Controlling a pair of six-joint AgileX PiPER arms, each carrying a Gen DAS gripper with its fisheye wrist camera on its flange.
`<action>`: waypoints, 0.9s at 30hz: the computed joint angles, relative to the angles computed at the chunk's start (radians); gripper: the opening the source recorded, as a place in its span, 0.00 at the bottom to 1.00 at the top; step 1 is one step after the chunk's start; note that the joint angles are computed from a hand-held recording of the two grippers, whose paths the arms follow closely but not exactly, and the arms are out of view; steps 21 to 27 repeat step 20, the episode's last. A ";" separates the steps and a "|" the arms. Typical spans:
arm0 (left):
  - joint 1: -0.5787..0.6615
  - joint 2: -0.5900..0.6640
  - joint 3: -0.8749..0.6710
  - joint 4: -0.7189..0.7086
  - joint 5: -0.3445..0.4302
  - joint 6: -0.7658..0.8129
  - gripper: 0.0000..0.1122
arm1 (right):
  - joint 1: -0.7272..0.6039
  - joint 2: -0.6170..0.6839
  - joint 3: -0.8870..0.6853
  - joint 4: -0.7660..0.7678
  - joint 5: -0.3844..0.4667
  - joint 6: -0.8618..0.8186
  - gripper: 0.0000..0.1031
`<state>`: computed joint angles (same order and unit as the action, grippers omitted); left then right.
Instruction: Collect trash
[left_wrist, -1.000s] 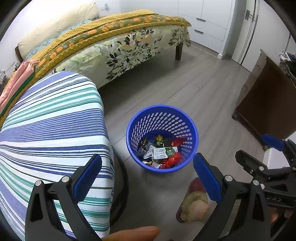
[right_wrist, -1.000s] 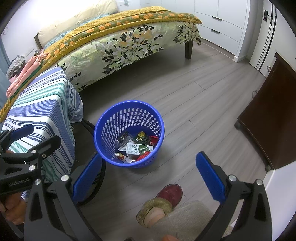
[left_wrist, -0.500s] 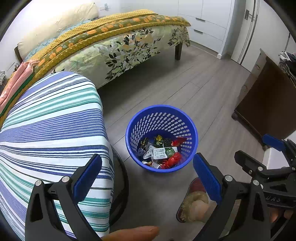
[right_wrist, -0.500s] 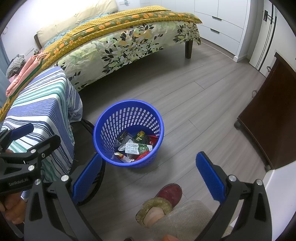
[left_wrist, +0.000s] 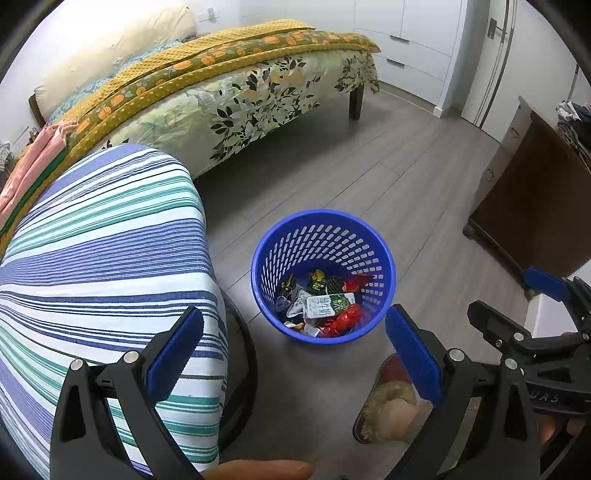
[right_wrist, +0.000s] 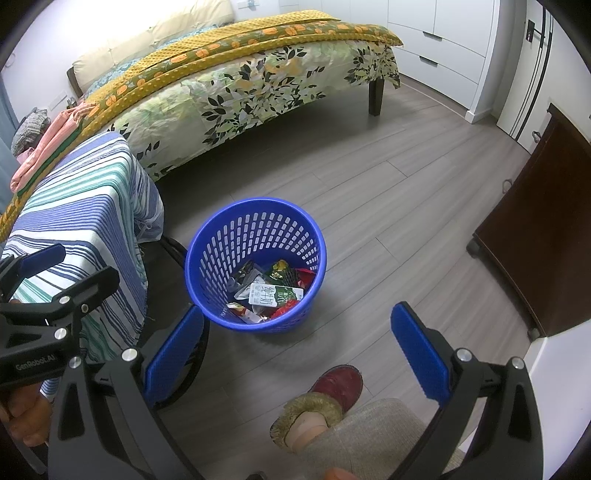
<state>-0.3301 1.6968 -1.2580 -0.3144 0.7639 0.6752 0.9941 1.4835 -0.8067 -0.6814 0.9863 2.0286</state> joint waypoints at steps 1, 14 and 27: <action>0.000 0.000 0.000 0.000 0.000 0.000 0.87 | 0.003 -0.001 0.004 0.000 0.000 0.004 0.96; -0.013 -0.008 0.008 0.015 -0.020 -0.013 0.86 | 0.007 0.001 0.007 0.007 0.001 0.012 0.96; -0.002 0.001 -0.003 -0.001 -0.003 0.012 0.86 | 0.008 0.007 -0.006 0.017 0.010 0.008 0.96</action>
